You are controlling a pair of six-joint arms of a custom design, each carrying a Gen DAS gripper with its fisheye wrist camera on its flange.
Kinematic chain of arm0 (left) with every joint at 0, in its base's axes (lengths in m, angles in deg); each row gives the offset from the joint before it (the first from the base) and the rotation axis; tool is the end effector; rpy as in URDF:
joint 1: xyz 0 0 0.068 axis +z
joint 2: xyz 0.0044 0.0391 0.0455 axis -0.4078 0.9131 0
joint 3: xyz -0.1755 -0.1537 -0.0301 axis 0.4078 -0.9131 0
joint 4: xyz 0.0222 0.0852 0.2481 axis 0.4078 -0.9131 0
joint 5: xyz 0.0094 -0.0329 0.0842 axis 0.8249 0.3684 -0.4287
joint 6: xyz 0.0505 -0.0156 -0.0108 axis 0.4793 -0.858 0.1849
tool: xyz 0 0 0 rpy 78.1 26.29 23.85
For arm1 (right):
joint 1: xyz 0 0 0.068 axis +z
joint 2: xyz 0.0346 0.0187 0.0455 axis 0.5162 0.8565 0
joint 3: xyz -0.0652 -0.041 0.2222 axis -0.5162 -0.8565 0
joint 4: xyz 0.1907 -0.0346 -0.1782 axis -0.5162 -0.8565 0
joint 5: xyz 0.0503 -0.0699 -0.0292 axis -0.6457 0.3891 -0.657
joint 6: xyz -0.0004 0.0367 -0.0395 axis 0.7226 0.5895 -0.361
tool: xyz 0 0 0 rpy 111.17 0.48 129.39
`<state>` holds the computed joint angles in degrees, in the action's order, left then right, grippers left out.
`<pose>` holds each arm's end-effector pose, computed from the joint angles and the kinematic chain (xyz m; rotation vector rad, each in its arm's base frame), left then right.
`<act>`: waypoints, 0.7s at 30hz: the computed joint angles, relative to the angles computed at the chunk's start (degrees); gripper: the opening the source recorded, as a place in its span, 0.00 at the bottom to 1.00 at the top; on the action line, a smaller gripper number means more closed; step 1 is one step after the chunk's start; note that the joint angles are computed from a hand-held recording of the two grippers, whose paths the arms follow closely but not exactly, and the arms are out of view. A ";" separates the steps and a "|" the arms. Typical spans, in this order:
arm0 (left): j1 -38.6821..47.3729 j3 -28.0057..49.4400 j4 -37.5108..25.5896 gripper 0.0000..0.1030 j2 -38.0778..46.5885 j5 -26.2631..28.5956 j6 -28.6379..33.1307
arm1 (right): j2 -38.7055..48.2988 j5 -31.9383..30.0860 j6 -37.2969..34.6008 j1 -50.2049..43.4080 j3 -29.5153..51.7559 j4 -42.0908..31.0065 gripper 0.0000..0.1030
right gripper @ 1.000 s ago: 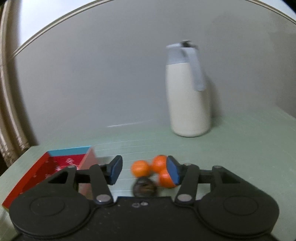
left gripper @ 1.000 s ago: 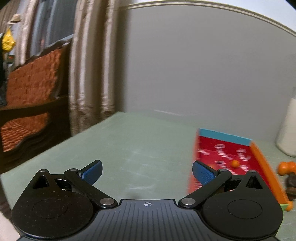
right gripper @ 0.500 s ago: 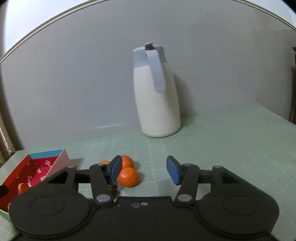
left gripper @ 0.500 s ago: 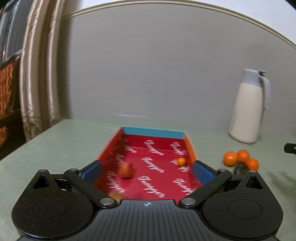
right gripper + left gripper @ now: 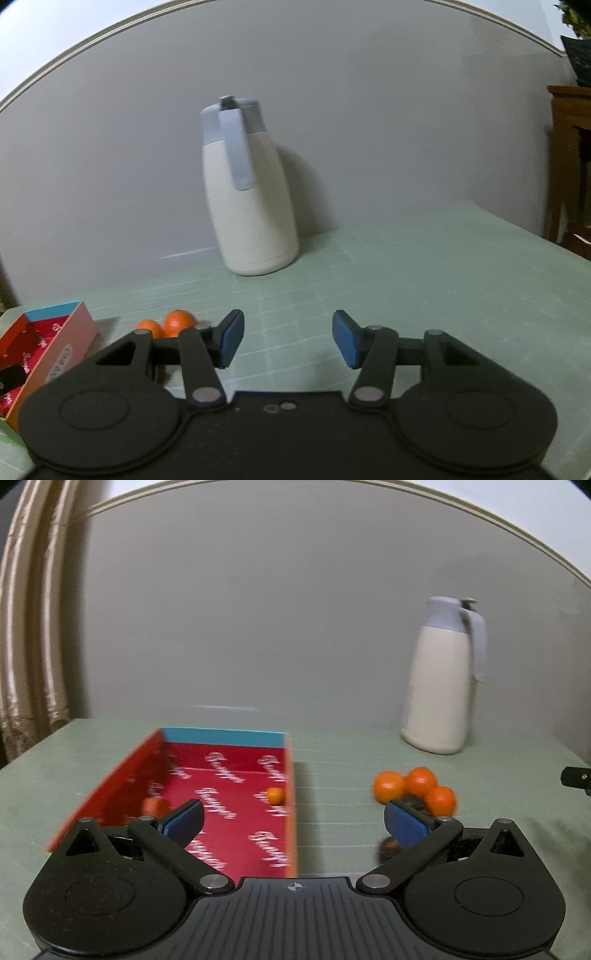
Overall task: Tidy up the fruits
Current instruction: 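Move the left tool toward the dark brown chestnut-like fruit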
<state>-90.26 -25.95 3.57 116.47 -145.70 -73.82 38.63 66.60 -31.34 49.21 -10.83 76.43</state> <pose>0.1204 -0.1915 0.0120 -0.3242 1.9249 0.1806 0.2058 0.0639 0.0143 -0.0287 1.9617 0.2684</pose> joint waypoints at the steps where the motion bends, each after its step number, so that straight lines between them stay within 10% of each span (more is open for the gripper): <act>1: -0.07 1.06 0.87 1.00 0.93 0.19 1.30 | 0.19 -0.73 -0.12 -1.15 -0.20 0.37 0.51; 17: 5.17 17.01 10.04 0.98 14.78 8.98 18.59 | 4.39 -10.82 -2.95 -17.87 -0.65 3.93 0.51; 21: 8.06 17.15 12.84 0.72 15.95 14.82 19.66 | 4.66 -12.28 -3.46 -20.19 -0.42 3.66 0.51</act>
